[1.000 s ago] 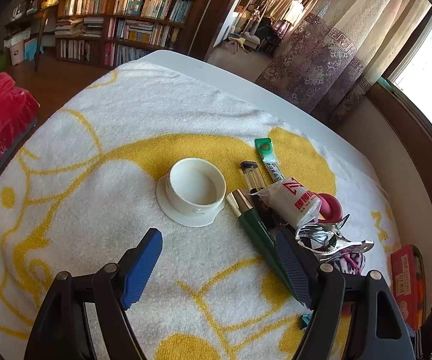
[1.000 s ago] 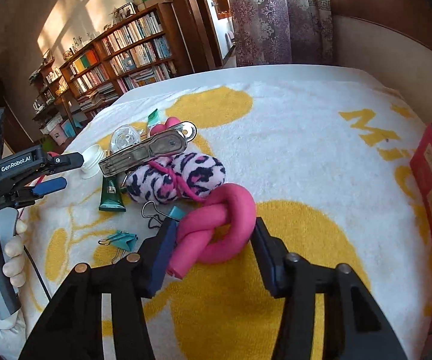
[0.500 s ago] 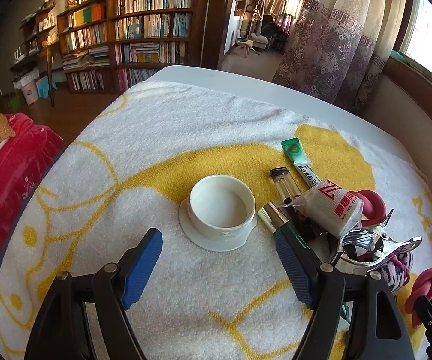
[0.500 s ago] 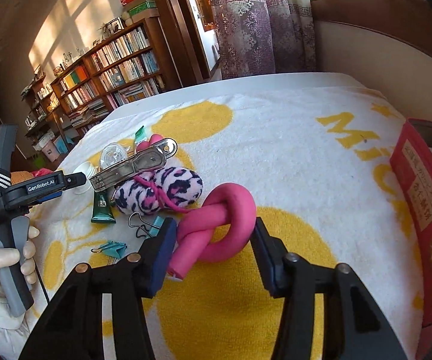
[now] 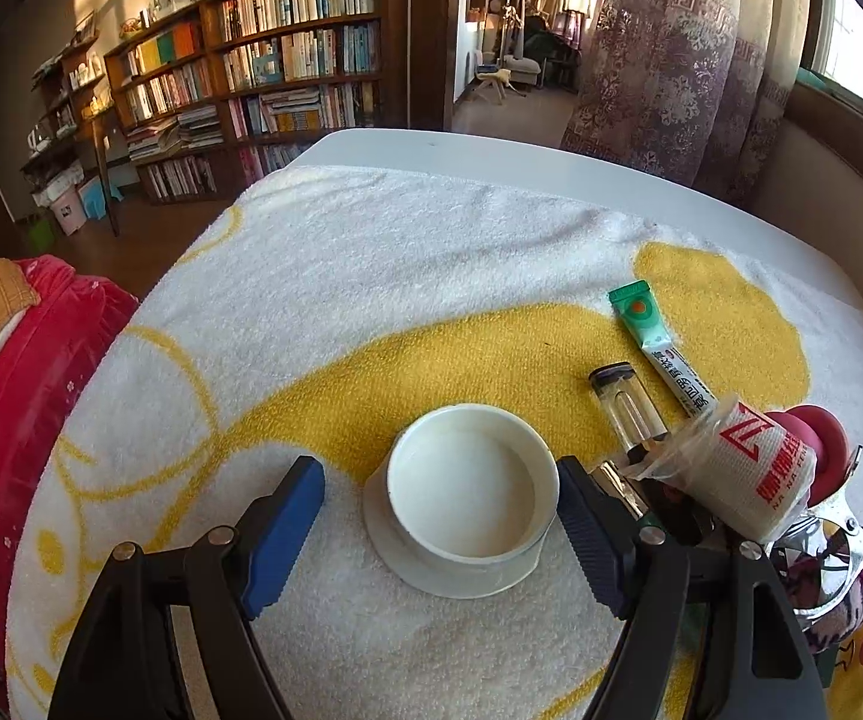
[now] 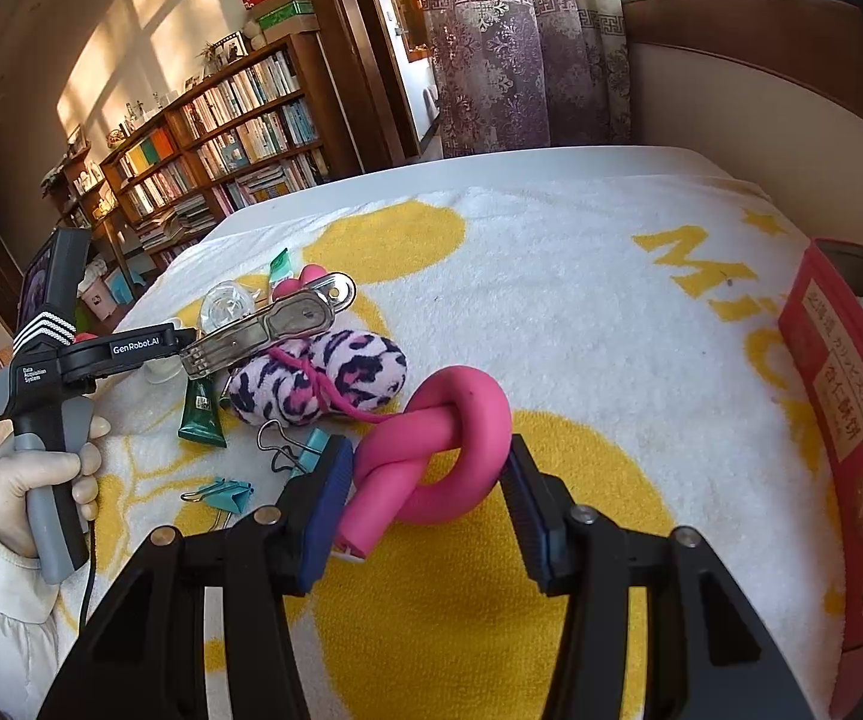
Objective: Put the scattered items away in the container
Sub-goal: 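Grasp the pink knot with the right gripper while the left gripper grasps the white cup, then carry the pink knot into the red tin and release it with the right gripper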
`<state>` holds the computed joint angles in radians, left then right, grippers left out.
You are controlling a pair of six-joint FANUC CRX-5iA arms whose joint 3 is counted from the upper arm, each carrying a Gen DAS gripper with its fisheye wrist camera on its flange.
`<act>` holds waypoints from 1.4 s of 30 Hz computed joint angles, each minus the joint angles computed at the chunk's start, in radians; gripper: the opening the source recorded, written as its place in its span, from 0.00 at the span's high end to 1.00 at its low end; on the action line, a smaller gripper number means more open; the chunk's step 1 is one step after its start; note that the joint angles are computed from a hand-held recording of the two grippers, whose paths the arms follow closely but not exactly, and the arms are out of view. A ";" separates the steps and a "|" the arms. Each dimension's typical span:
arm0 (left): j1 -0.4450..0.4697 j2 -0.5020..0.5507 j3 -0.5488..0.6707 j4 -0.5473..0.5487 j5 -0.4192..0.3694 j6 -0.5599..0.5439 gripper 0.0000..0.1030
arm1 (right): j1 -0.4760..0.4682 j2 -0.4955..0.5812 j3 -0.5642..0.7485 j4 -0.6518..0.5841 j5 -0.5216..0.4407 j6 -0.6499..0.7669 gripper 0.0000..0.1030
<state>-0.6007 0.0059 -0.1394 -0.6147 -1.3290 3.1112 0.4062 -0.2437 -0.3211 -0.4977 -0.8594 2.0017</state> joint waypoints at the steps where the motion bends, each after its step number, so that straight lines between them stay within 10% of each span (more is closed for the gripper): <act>1: -0.004 0.000 0.001 -0.005 0.001 0.000 0.34 | -0.001 0.001 0.001 -0.002 -0.001 0.001 0.47; 16: -0.123 -0.054 0.024 -0.092 -0.022 0.123 0.39 | -0.035 -0.012 0.004 -0.058 0.002 0.036 0.47; 42: -0.236 0.032 0.164 -0.138 0.036 0.026 0.39 | -0.172 -0.135 -0.054 -0.056 0.175 -0.078 0.47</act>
<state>-0.8370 0.0376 0.0242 -0.7527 -1.2930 3.1371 0.2345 -0.3783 -0.3747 -0.5540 -0.6840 1.9233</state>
